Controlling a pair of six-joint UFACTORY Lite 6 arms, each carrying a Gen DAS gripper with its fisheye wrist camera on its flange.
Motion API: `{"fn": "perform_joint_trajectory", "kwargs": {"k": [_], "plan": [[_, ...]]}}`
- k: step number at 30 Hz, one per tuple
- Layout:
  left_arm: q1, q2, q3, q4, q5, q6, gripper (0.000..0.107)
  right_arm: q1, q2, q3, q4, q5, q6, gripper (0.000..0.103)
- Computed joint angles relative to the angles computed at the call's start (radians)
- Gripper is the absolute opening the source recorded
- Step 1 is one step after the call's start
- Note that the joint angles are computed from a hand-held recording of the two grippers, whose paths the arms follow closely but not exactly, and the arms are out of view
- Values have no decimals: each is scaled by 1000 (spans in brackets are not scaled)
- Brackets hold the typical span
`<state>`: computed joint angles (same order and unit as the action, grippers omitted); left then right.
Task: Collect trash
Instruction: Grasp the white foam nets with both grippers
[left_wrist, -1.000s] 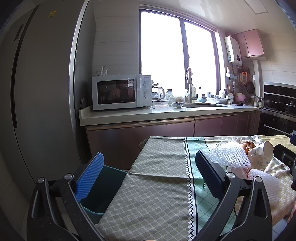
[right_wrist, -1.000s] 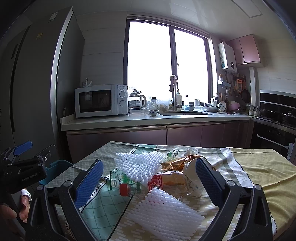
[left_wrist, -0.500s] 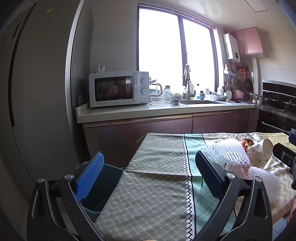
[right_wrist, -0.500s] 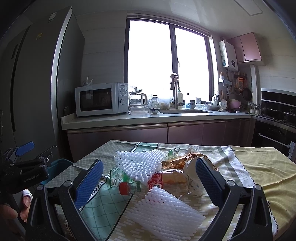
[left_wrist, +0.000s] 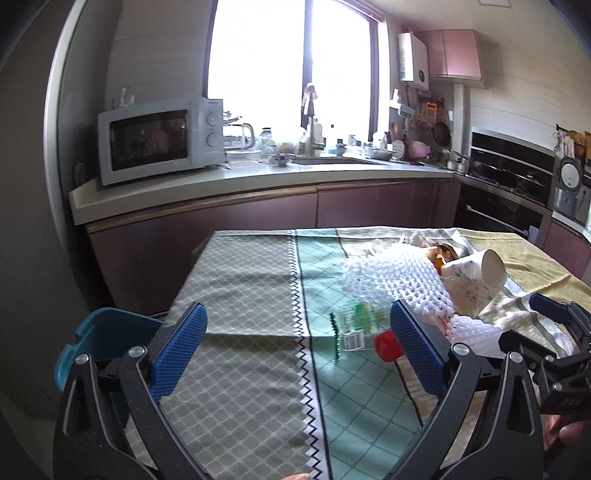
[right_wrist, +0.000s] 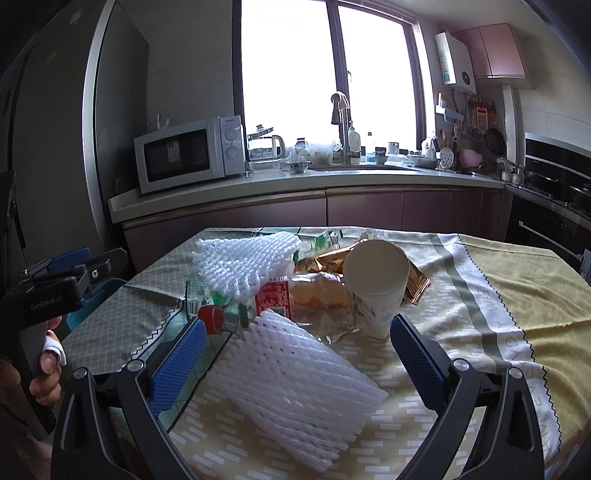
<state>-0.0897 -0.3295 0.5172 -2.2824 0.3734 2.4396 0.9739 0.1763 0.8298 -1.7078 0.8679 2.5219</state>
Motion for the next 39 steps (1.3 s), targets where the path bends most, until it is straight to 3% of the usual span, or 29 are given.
{"fn": "perform_joint_trajectory", "kwargs": {"k": [3, 9, 12, 17, 18, 23, 24, 26, 29, 32, 39], "plan": [[-60, 161, 128, 81, 0, -71, 97, -27, -12, -29, -21, -56, 36, 96], [-122, 462, 403, 432, 30, -434, 98, -66, -36, -82, -93, -125, 120, 92], [-132, 551, 504, 595, 48, -608, 97, -92, -47, -108, -149, -161, 176, 91], [-132, 665, 630, 768, 112, -799, 89, -153, -58, -148, -301, -237, 329, 82], [-132, 684, 648, 786, 124, -821, 85, -163, -55, -150, -325, -249, 352, 81], [-116, 713, 676, 817, 184, -867, 63, -202, -46, -158, -453, -304, 467, 55], [-114, 715, 677, 817, 193, -867, 56, -206, -48, -162, -472, -309, 482, 54], [-100, 712, 678, 830, 217, -876, 44, -218, -58, -176, -549, -320, 549, 39], [-84, 693, 661, 831, 235, -869, 24, -218, -77, -187, -604, -324, 595, 26], [-57, 667, 640, 823, 278, -858, 8, -209, -94, -186, -612, -321, 585, 18], [25, 536, 547, 795, 373, -808, 7, -187, -147, -170, -606, -332, 540, 16]]}}
